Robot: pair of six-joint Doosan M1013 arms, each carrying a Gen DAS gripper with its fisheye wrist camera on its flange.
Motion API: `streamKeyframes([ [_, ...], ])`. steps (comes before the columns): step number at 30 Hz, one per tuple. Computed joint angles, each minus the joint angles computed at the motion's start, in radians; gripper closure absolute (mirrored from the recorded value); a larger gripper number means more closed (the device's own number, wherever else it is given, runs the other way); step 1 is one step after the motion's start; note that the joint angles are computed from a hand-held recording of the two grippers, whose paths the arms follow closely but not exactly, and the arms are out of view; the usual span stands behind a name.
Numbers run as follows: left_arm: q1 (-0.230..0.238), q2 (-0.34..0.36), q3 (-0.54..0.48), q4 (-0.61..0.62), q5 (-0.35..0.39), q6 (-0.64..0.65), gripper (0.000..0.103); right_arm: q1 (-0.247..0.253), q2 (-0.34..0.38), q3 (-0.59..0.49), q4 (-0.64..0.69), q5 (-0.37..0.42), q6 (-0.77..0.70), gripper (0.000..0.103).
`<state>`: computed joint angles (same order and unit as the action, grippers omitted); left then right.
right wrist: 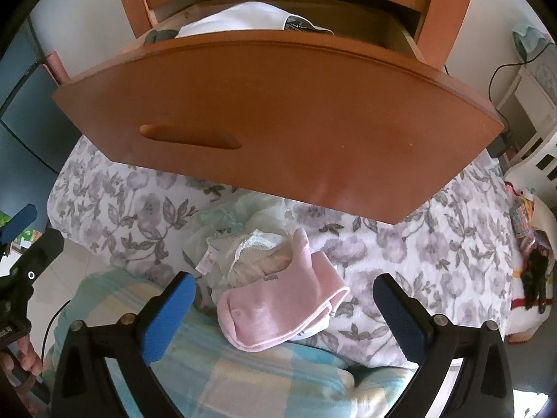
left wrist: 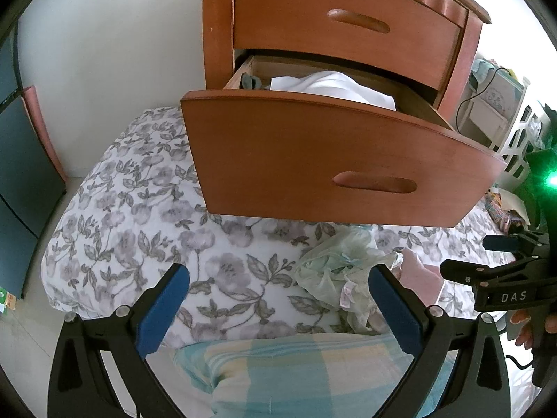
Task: Organize soft objects
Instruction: 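Open the right gripper and withdraw it up from the pile, then reach the right gripper into the drawer toward the white cloth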
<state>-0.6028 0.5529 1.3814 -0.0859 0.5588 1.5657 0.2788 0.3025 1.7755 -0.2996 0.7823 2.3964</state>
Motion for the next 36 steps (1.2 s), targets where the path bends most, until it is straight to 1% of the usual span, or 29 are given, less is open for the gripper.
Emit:
streamKeyframes([
  [5, 0.002, 0.004, -0.002, 0.000, 0.001, -0.004, 0.001, 0.003, -0.008, 0.006, -0.031, -0.024, 0.024, 0.000],
  [11, 0.006, 0.013, -0.010, 0.013, 0.003, -0.029, 0.001, 0.010, -0.022, 0.005, -0.086, -0.034, 0.069, 0.000],
  [13, 0.008, 0.015, -0.012, 0.018, -0.002, -0.038, 0.001, 0.012, -0.028, 0.004, -0.099, -0.040, 0.081, 0.000],
  [16, 0.011, 0.016, -0.010, 0.021, -0.025, -0.045, 0.001, 0.011, -0.045, 0.006, -0.107, -0.073, 0.079, 0.000],
  [20, 0.015, 0.023, -0.015, -0.002, -0.043, -0.028, 0.001, 0.019, -0.060, -0.007, -0.157, -0.088, 0.084, 0.000],
  [23, 0.016, 0.028, -0.019, -0.010, -0.047, -0.020, 0.001, 0.022, -0.076, -0.016, -0.212, -0.108, 0.118, 0.000],
  [28, 0.018, 0.038, -0.027, -0.008, -0.058, -0.024, 0.001, 0.021, -0.088, -0.044, -0.301, -0.112, 0.159, 0.000],
  [32, 0.020, 0.048, -0.035, -0.011, -0.065, -0.024, 0.001, 0.012, -0.085, -0.077, -0.324, -0.098, 0.141, 0.000],
  [36, 0.021, 0.058, -0.044, -0.028, -0.066, -0.008, 0.001, -0.011, -0.069, -0.116, -0.278, -0.085, 0.073, 0.000],
])
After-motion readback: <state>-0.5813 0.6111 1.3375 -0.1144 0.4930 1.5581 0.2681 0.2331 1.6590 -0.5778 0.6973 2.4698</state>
